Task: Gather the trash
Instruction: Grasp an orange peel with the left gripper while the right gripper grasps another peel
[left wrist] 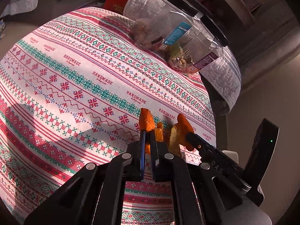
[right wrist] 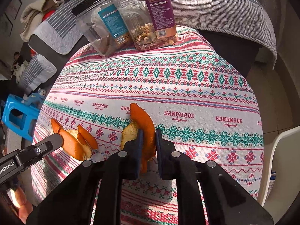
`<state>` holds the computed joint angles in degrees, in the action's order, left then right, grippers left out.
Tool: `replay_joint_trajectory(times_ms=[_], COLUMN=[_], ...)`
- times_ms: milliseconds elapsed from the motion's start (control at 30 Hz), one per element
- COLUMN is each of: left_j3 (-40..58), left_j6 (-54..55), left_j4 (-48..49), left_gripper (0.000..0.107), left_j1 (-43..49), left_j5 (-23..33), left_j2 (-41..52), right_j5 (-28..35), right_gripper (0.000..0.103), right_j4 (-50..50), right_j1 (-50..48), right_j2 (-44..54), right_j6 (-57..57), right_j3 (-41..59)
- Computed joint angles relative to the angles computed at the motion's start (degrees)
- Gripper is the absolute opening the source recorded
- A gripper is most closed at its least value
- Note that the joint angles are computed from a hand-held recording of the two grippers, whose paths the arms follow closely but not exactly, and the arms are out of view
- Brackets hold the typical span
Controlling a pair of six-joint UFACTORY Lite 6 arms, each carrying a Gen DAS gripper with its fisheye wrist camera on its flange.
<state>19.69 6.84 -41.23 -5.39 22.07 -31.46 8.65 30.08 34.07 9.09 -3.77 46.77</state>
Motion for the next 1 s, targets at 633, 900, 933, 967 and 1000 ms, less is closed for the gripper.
replay_joint_trajectory(times_ms=[633, 900, 933, 967, 1000], left_j3=[3.9, 5.7, 5.9, 6.0, 6.3], left_j6=[-52.2, -74.0, -76.1, -78.2, -80.2], left_j4=[43.5, 60.6, 62.0, 63.3, 64.6], left_gripper=[0.004, 0.005, 0.005, 0.005, 0.005], left_j1=[-23.0, -36.1, -37.5, -38.8, -40.0], left_j5=[3.1, 4.7, 4.7, 4.6, 4.5], left_j2=[-8.3, -5.7, -5.1, -4.4, -3.6], right_j5=[10.5, 20.1, 21.3, 22.9, 24.5], right_gripper=[0.012, 0.012, 0.012, 0.012, 0.012], right_j4=[-24.7, -21.0, -20.4, -19.4, -18.0], right_j1=[-2.0, -7.7, -8.8, -9.9, -11.4], right_j2=[-27.0, -43.6, -45.9, -48.2, -50.1], right_j6=[23.8, 18.7, 17.9, 16.7, 14.9], right_j3=[-8.8, -14.2, -15.0, -15.7, -16.2])
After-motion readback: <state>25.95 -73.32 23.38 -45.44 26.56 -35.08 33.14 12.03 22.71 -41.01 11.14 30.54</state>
